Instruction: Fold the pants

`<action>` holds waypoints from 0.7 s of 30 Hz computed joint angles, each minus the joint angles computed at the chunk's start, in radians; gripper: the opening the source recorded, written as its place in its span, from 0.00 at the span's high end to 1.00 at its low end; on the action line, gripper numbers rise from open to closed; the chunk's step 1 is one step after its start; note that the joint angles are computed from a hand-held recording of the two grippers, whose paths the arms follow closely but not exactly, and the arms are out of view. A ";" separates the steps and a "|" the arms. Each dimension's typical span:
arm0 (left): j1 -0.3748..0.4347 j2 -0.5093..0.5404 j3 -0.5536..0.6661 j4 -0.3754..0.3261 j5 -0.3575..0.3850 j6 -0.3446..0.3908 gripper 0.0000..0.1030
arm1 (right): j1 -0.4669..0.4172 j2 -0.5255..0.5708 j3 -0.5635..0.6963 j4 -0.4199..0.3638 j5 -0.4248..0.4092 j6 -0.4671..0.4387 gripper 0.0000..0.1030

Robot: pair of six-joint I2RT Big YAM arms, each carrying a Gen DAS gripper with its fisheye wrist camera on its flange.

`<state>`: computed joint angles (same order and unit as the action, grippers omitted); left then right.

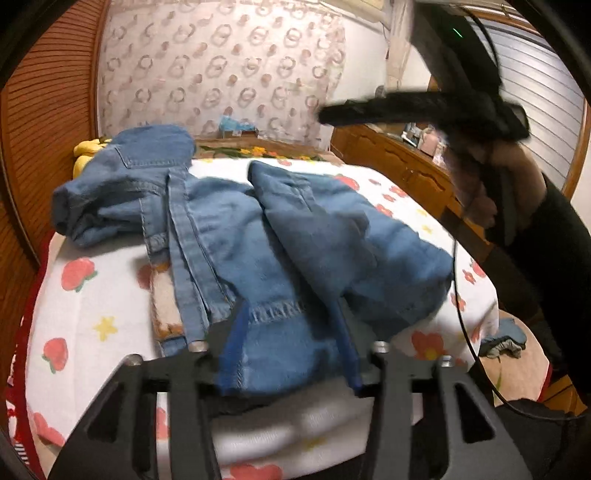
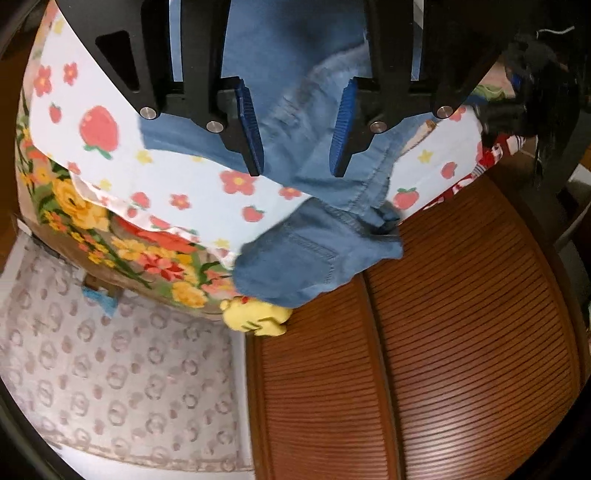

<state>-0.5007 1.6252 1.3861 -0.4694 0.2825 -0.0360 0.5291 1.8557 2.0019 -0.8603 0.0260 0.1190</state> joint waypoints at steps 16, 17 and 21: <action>-0.096 0.111 0.176 -0.082 -0.088 0.116 0.51 | 0.004 -0.281 -0.510 0.180 0.153 0.141 0.62; -0.102 0.123 0.190 -0.097 -0.119 0.123 0.51 | 0.003 -0.291 -0.526 0.182 0.152 0.153 0.62; -0.099 0.136 0.179 -0.102 -0.173 0.134 0.69 | 0.000 -0.316 -0.563 0.179 0.146 0.169 0.62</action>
<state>-0.5994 1.7612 1.5653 -0.5711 0.1098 0.0979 0.5292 1.5395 1.4385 -0.6814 0.1718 0.2878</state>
